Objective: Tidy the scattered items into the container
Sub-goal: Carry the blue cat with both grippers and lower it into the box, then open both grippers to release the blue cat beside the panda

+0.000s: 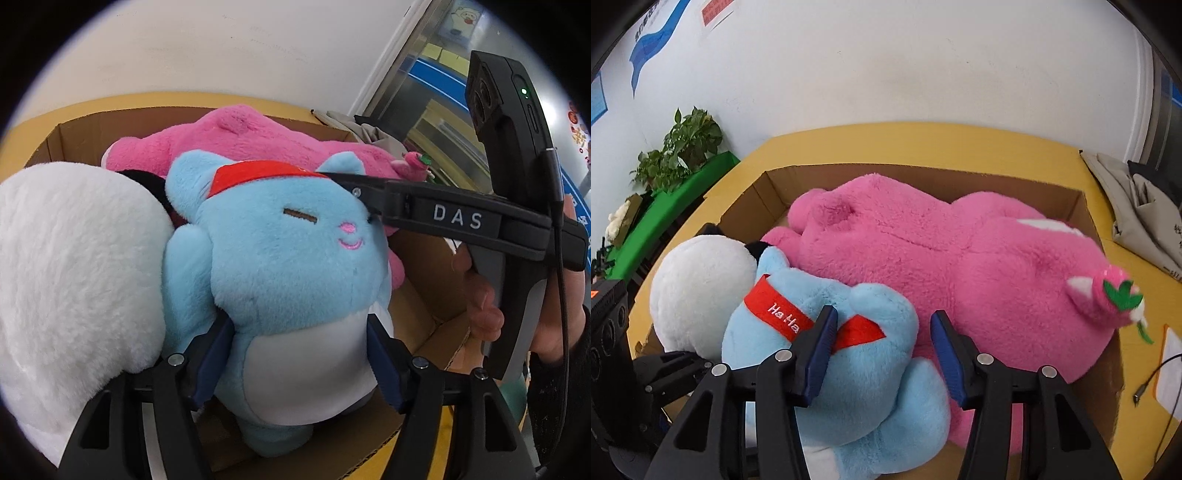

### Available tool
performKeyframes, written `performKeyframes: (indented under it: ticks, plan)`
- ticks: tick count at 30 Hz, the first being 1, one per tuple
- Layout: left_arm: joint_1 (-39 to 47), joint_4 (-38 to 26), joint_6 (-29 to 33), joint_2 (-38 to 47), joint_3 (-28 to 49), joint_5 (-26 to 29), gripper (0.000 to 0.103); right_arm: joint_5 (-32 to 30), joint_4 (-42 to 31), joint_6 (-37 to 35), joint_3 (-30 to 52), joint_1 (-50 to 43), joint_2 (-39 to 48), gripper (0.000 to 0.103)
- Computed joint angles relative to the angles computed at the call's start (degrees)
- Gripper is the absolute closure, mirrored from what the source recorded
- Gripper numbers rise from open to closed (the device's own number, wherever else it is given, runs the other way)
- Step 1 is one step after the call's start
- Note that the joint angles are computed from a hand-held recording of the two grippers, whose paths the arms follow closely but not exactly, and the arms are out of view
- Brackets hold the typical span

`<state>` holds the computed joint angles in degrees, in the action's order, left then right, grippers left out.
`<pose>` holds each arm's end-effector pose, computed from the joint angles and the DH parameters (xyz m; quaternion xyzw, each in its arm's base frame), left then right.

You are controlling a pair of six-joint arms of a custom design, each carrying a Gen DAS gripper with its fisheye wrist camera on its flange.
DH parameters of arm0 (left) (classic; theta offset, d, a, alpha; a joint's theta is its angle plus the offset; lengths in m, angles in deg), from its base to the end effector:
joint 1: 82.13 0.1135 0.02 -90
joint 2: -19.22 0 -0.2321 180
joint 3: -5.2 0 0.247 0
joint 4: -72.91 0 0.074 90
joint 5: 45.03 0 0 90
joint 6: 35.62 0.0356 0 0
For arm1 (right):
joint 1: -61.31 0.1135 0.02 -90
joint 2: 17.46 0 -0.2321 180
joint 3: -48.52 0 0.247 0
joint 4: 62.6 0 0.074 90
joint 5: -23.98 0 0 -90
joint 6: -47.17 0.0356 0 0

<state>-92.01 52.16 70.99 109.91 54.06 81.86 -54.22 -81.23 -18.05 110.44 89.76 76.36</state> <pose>0.2466 -0.0646 0.0899 0.2841 0.8799 -0.2937 0.2425 0.2799 0.1434 0.1305 0.0047 0.9369 0.0640 0.3436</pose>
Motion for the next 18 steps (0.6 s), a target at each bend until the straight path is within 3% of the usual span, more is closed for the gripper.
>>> performKeyframes:
  ticks: [1, 2, 4, 8, 10, 15, 18]
  plan:
    - [1.0, -0.9, 0.9, -0.9, -0.5, 0.7, 0.029, 0.7, 0.3, 0.3, -0.1, 0.2, -0.5, 0.041]
    - [1.7, -2.0, 1.1, -2.9, -1.4, 0.9, 0.029, 2.3, 0.3, 0.9, -1.0, 0.4, -1.8, 0.022]
    - [2.8, -3.9, 0.7, -8.8, -4.0, -0.3, 0.028, 10.2, -3.6, 4.4, -3.3, 3.5, -8.0, 0.000]
    - [6.4, -11.0, 0.9, -26.2, -9.4, -0.5, 0.028, 18.2, -8.6, 10.1, -9.1, 10.2, -21.2, 0.000]
    - [8.9, -16.0, 0.9, -35.0, -10.9, 0.6, 0.027, 25.4, -14.7, 16.1, -9.8, 16.0, -24.7, 0.000]
    - [9.8, -24.8, -5.6, -52.2, -12.9, -3.2, 0.022, 37.0, -32.5, 33.2, -6.2, 29.2, -22.7, 0.000]
    - [13.4, -31.2, -3.1, -56.8, -13.1, -1.0, 0.022, 39.7, -40.4, 42.3, -4.4, 35.2, -20.3, 0.000]
